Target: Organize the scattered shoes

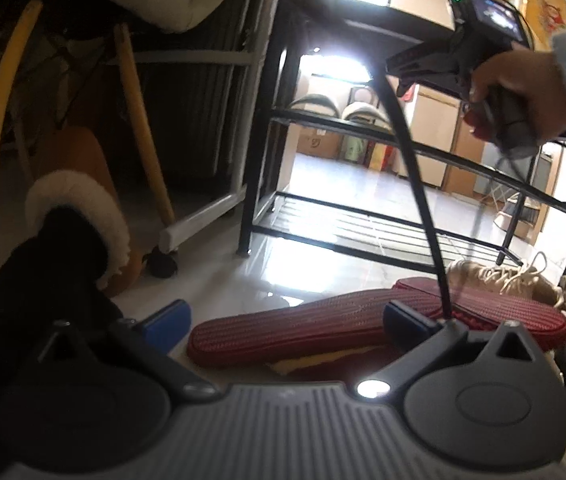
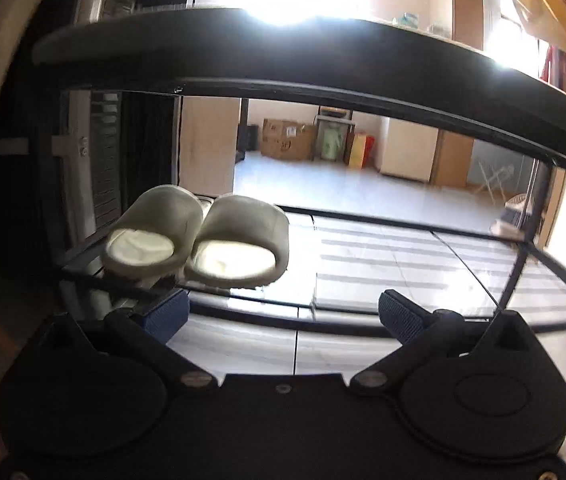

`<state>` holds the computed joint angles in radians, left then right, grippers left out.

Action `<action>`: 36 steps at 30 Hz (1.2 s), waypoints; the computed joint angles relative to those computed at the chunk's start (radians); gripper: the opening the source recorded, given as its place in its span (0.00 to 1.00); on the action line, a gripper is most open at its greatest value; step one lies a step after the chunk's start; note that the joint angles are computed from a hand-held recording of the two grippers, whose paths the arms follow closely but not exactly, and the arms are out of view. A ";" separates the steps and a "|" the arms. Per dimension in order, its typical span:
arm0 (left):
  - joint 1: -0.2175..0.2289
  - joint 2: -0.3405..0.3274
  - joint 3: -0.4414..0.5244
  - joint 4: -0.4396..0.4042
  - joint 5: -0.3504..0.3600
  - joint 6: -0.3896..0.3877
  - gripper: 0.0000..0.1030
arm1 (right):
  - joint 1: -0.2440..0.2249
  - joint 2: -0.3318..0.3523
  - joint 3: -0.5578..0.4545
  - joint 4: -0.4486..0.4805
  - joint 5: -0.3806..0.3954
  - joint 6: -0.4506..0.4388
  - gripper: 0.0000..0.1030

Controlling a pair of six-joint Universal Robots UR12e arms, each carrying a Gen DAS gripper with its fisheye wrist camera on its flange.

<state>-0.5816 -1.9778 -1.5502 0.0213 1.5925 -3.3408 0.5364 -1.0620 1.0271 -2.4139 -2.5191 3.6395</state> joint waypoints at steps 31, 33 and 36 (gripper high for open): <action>-0.109 0.070 0.156 -0.298 0.000 0.166 1.00 | 0.248 -0.386 0.462 0.366 -0.170 0.754 1.00; -0.112 0.071 0.157 -0.294 -0.007 0.170 1.00 | 0.256 -0.395 0.465 0.428 -0.182 0.829 1.00; -0.118 0.069 0.169 -0.319 -0.007 0.165 1.00 | 0.268 -0.407 0.470 0.500 -0.198 0.913 1.00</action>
